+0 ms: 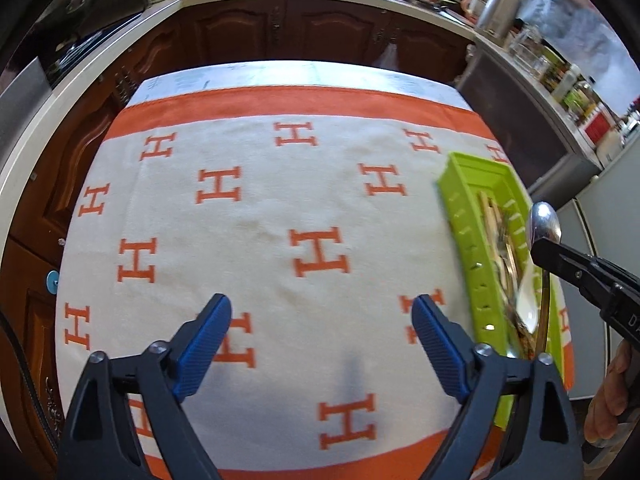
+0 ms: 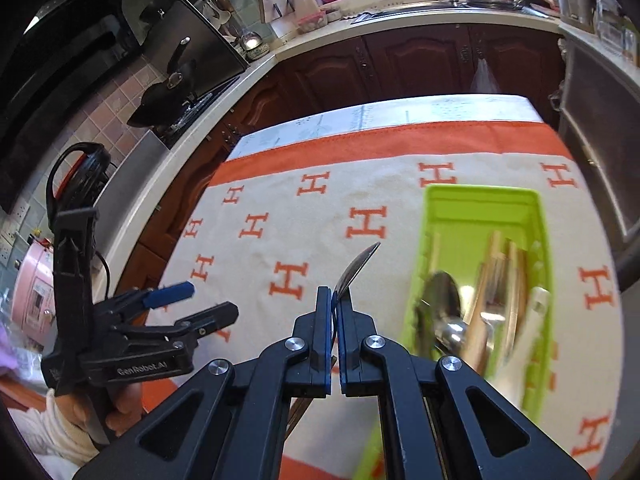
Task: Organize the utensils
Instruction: 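Carry the wooden-handled spoon into the green tray and open the right tool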
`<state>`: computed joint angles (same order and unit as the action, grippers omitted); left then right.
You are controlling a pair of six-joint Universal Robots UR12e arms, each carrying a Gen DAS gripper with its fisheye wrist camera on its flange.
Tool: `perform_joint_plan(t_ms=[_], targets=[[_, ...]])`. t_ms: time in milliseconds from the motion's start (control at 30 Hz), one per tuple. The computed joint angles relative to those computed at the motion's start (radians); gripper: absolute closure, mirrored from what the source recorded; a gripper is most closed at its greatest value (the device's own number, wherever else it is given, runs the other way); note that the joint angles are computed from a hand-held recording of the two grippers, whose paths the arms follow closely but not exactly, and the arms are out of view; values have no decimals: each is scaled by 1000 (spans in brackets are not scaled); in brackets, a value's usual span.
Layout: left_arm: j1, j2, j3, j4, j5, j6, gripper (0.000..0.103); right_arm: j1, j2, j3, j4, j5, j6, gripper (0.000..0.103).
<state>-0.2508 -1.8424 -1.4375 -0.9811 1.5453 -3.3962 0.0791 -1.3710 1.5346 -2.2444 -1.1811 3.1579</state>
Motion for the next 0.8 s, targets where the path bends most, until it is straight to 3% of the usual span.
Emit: perform_joint_plan(t_ms=[167,333,567,800], targets=[[-31,-5,21,0,-15,-3,1,-42,-70,52,42,-48,-48,101],[-60,-20,45,-10,8,-8,1,-60,-109,93,51,-117,-164,101],[-88,-51,80,-42,29,-26,1,-50,-104,115,28,-230,-283,101],[-110,-68,94,-48,87,-29,1,-43,-62,95,23,-243,-321,101]])
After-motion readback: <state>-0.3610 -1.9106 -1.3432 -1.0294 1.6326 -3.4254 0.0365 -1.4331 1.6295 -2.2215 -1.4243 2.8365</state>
